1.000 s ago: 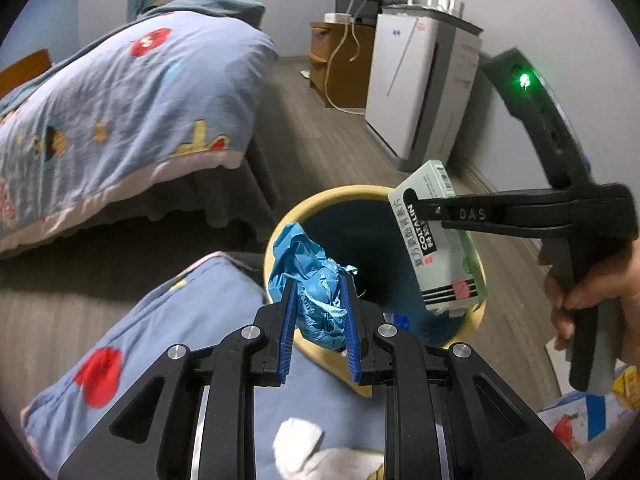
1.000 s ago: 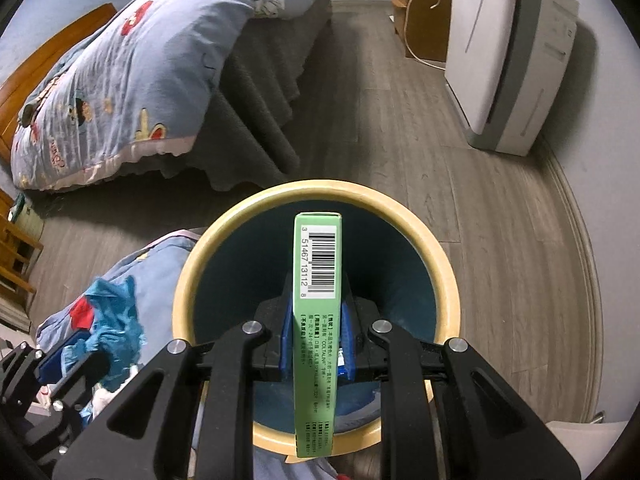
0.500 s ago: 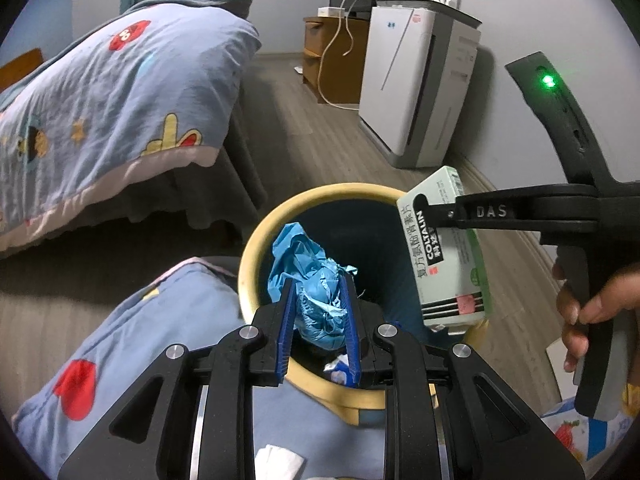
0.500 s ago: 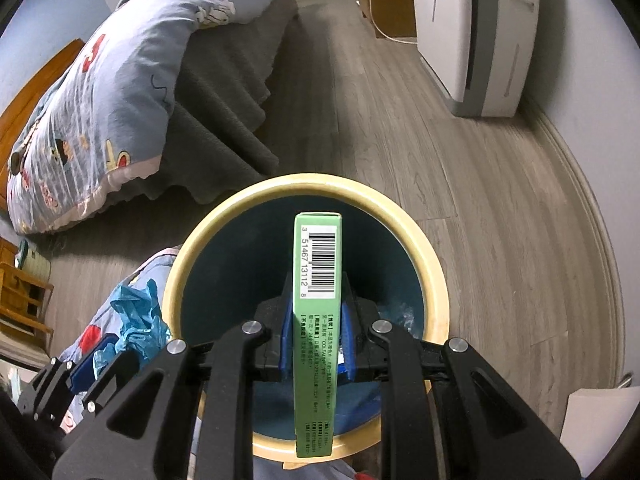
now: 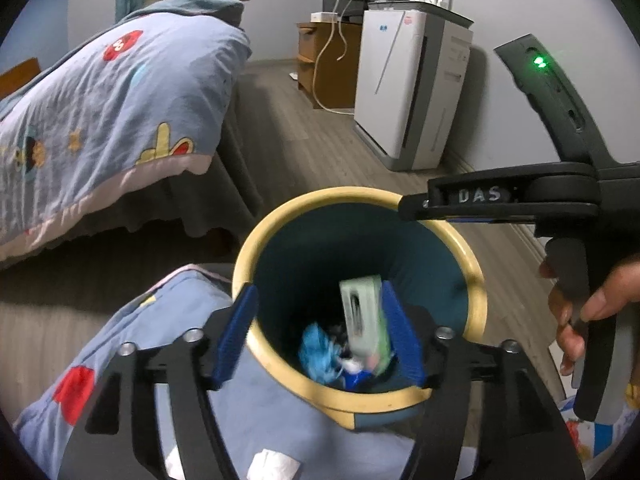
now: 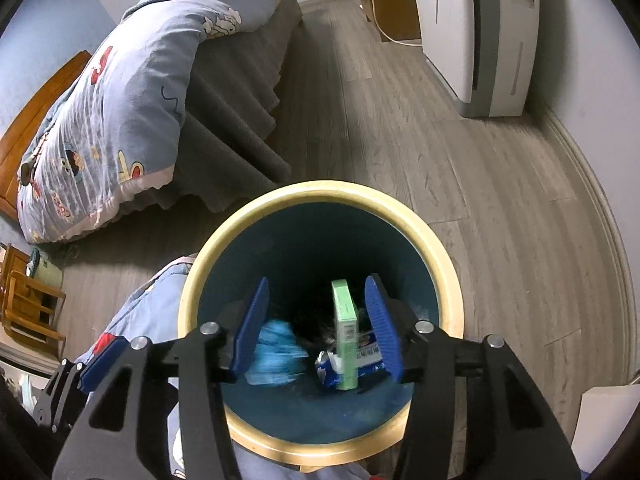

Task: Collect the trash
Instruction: 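Carry both held items over the bin and open both tools to drop them, then move both tools back over the pillow toward the remaining trash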

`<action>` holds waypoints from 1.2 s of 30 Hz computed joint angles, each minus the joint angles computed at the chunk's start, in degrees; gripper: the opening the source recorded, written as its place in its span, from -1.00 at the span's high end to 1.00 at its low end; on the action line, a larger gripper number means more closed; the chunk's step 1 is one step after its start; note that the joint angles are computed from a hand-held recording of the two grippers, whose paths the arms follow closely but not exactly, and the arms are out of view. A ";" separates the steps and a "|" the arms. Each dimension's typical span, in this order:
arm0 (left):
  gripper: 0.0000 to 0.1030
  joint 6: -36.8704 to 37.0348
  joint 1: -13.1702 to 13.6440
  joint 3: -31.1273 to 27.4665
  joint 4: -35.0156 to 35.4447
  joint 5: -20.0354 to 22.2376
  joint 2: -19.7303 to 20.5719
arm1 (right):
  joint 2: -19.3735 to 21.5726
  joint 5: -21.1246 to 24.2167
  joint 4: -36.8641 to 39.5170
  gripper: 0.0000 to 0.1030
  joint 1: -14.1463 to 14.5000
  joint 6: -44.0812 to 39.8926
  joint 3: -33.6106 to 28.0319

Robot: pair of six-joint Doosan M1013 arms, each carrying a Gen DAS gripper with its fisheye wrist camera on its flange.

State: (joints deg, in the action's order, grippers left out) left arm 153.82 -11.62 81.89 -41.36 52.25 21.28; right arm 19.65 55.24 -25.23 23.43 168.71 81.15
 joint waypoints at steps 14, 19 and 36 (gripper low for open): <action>-0.87 -3.16 2.33 1.26 2.10 -2.81 -1.95 | 0.73 6.17 -5.19 -0.89 2.51 0.30 -4.50; -0.87 -2.11 4.90 1.54 1.21 -2.66 -3.77 | 1.48 7.43 -7.53 -0.89 4.46 -0.81 -7.32; -0.89 -3.03 18.52 3.15 -0.23 -1.35 -8.85 | 5.46 10.07 -7.14 -0.89 11.76 -3.66 -15.63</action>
